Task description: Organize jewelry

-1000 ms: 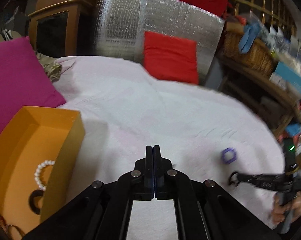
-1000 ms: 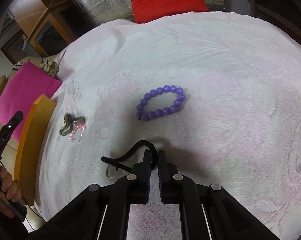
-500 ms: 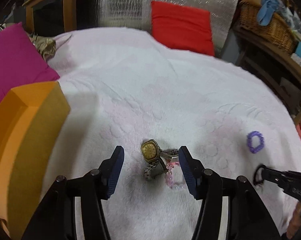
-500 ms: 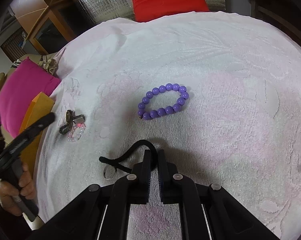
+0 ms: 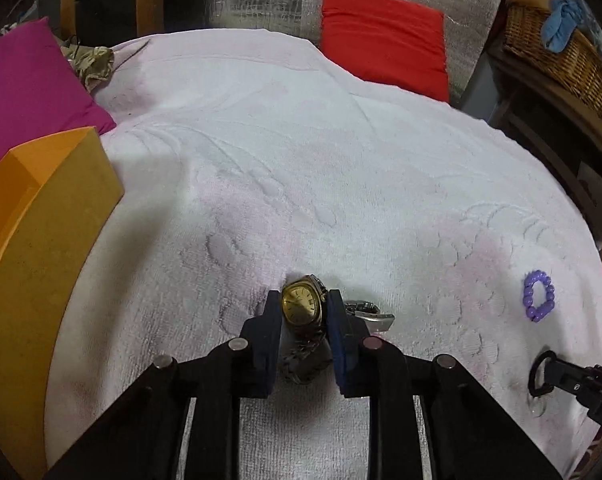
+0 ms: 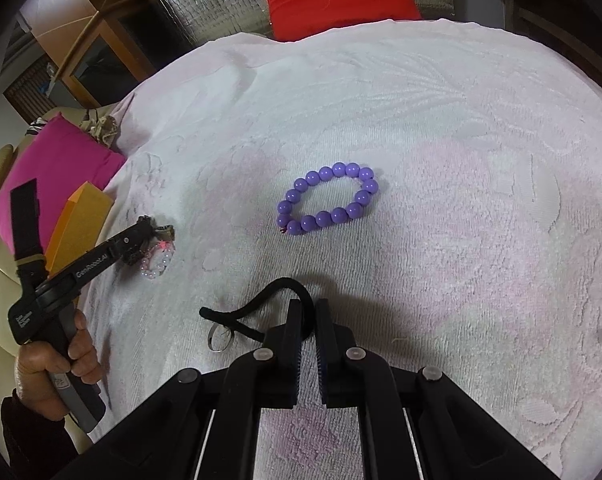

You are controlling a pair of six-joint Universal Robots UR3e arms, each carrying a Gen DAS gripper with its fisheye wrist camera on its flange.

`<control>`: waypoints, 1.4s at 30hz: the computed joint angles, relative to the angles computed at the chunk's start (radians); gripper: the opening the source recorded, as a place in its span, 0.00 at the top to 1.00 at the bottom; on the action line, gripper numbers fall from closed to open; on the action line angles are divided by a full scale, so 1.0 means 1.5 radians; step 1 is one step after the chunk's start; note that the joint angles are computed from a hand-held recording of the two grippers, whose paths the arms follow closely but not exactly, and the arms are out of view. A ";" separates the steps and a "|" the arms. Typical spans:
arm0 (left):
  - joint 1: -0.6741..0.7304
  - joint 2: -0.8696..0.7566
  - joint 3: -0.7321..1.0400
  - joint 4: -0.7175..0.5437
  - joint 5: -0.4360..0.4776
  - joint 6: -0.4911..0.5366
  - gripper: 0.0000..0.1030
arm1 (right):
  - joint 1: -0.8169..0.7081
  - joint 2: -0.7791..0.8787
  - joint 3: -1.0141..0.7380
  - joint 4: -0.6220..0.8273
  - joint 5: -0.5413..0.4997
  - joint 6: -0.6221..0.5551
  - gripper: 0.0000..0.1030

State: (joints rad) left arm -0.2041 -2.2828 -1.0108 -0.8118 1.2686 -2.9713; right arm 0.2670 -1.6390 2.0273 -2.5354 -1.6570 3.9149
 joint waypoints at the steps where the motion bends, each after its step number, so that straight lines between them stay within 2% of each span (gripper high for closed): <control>1: 0.002 0.006 -0.008 0.009 -0.003 -0.004 0.78 | 0.003 0.002 -0.003 0.001 -0.004 0.002 0.93; 9: 0.039 0.108 -0.105 0.096 -0.050 -0.019 0.78 | 0.019 0.017 -0.011 -0.029 -0.019 0.016 0.91; 16: 0.073 0.210 -0.212 0.179 -0.120 -0.021 0.78 | 0.065 0.049 -0.039 -0.087 -0.064 0.015 0.93; 24: 0.144 0.328 -0.329 0.231 -0.179 -0.010 0.78 | 0.101 0.066 -0.061 -0.135 -0.098 0.011 0.93; 29: 0.206 0.394 -0.377 0.229 -0.228 -0.008 0.78 | 0.128 0.091 -0.094 -0.151 -0.120 0.004 0.93; 36: 0.333 0.467 -0.403 0.198 -0.319 0.002 0.78 | 0.179 0.171 -0.213 -0.133 -0.156 -0.006 0.93; 39: 0.384 0.481 -0.394 0.169 -0.336 0.017 0.78 | 0.200 0.222 -0.306 -0.094 -0.161 -0.020 0.93; 42: 0.428 0.473 -0.384 0.158 -0.330 0.022 0.78 | 0.218 0.300 -0.455 -0.030 -0.160 -0.041 0.93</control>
